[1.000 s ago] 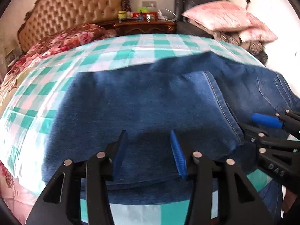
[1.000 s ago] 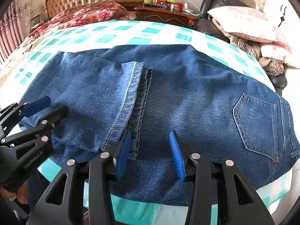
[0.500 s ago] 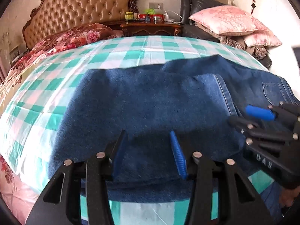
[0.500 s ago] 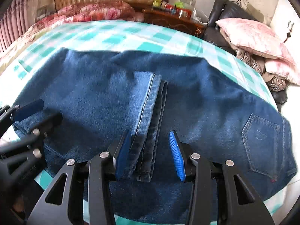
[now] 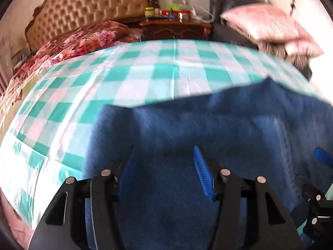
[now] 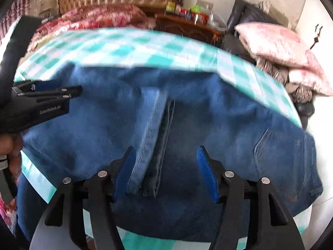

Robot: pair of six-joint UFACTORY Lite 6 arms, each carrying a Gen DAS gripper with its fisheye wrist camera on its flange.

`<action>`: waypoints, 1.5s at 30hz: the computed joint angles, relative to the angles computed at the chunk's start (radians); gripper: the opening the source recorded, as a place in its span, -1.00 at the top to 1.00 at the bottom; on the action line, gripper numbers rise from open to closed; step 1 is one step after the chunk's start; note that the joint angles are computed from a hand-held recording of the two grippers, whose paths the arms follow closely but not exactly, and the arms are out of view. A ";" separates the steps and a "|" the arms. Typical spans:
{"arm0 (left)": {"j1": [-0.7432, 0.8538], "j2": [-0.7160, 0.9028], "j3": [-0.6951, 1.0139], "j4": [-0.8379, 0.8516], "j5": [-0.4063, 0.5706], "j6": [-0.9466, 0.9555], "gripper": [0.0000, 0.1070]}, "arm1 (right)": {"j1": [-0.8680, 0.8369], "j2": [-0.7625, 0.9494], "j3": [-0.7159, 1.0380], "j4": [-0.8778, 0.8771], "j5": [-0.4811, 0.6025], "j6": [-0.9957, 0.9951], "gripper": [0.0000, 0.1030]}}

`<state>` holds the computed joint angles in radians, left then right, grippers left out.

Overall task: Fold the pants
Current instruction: 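Smooth the folded leg section with the open left tool, then grasp the folded edge of the jeans with the right tool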

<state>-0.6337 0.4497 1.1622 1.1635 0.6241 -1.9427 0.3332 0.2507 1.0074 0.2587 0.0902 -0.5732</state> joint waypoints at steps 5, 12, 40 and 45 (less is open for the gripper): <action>-0.005 -0.118 -0.134 0.031 0.052 -0.114 -0.05 | 0.063 0.063 0.097 -0.196 -0.007 0.259 -0.16; -0.085 -0.258 -0.388 0.095 0.038 -0.323 -0.08 | 0.062 0.268 0.226 -0.155 -0.028 0.175 -0.33; -0.234 -0.784 -0.942 0.444 0.055 -0.892 0.03 | -0.100 0.603 0.830 0.266 0.474 -0.106 0.18; 0.273 -0.656 -0.728 0.957 -0.335 -0.916 0.09 | -0.078 0.616 0.858 0.256 0.508 -0.110 0.58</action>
